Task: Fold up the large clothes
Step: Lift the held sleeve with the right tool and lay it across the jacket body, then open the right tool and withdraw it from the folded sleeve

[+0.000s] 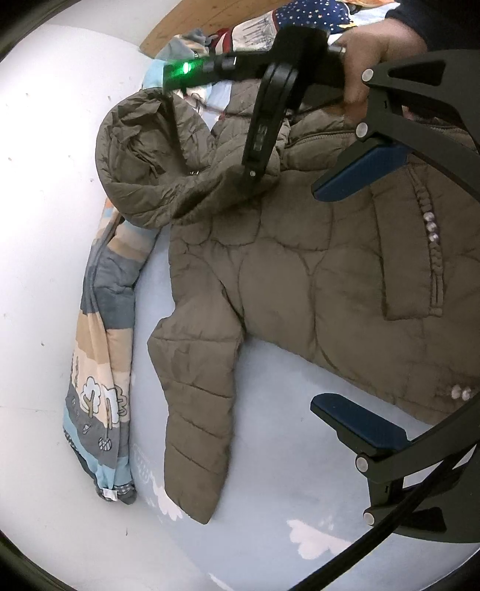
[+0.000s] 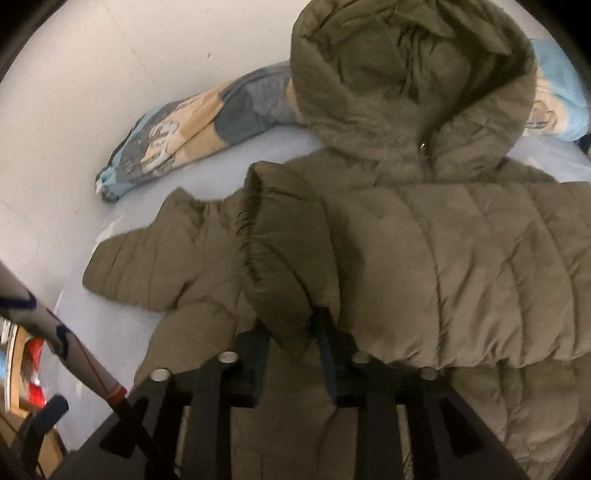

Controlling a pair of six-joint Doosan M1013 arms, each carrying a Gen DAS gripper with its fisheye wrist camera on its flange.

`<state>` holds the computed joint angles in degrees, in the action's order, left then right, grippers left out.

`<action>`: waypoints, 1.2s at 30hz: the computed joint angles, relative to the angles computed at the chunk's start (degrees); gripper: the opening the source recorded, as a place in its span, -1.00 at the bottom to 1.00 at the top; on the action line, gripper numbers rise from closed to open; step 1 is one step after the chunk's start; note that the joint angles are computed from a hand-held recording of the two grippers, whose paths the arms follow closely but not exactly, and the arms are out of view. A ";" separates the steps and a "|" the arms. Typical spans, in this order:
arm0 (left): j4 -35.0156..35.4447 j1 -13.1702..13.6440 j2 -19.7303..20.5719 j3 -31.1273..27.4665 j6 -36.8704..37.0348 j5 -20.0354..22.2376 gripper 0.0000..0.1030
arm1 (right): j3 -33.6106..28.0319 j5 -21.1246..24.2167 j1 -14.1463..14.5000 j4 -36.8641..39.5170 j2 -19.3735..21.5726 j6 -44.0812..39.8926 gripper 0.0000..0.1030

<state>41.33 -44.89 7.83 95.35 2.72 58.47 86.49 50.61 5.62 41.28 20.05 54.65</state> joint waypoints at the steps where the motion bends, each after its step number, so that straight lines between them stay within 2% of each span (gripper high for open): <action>1: -0.11 0.09 0.08 -0.06 0.12 -0.08 1.00 | 0.27 1.05 -0.55 1.58 -0.19 -1.98 -0.18; 3: -0.35 0.27 0.26 -0.19 0.51 -0.29 1.00 | 0.51 3.59 -1.58 4.16 -0.68 -4.93 0.01; 7: -0.92 0.68 0.60 -0.53 1.40 -1.04 1.00 | 1.07 5.62 -4.77 8.51 -2.57 -8.88 0.02; 10: -1.85 1.26 1.24 -1.30 3.46 -1.72 1.00 | 1.57 3.31 -8.00 9.36 -3.96 -6.90 0.03; 16: -3.82 2.53 2.67 -3.04 8.63 -4.24 1.00 | -0.26 -3.73 -13.62 -1.19 -2.53 6.17 0.03; 19: -4.92 3.55 4.76 -5.50 11.57 -3.46 1.00 | -0.97 -3.80 -16.06 -2.09 -1.23 9.10 0.03; 23: -7.19 5.82 8.45 -9.68 13.32 -4.57 1.00 | -2.11 -2.06 -17.94 -0.82 1.03 9.25 0.03; 26: -8.93 7.14 11.87 -13.54 16.19 -4.54 1.00 | -4.33 0.28 -17.94 -3.07 3.78 12.05 -0.05; 29: -12.43 8.33 16.10 -17.99 21.69 0.21 1.00 | -4.89 0.38 -18.20 -5.38 5.09 14.37 -0.08; 31: -15.21 9.16 17.82 -19.16 23.56 1.66 1.00 | -4.79 0.38 -18.51 -4.76 5.51 13.74 -0.13; 33: -19.00 10.22 18.70 -19.41 23.93 1.78 1.00 | -4.89 0.58 -18.60 -4.47 5.95 12.97 -0.13; 36: -18.27 10.11 19.31 -19.93 23.67 2.56 1.00 | -4.85 0.70 -18.68 -4.89 6.54 12.58 -0.16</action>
<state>23.06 -34.78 27.14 75.42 26.39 61.04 81.64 51.30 -13.06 36.39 26.59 67.23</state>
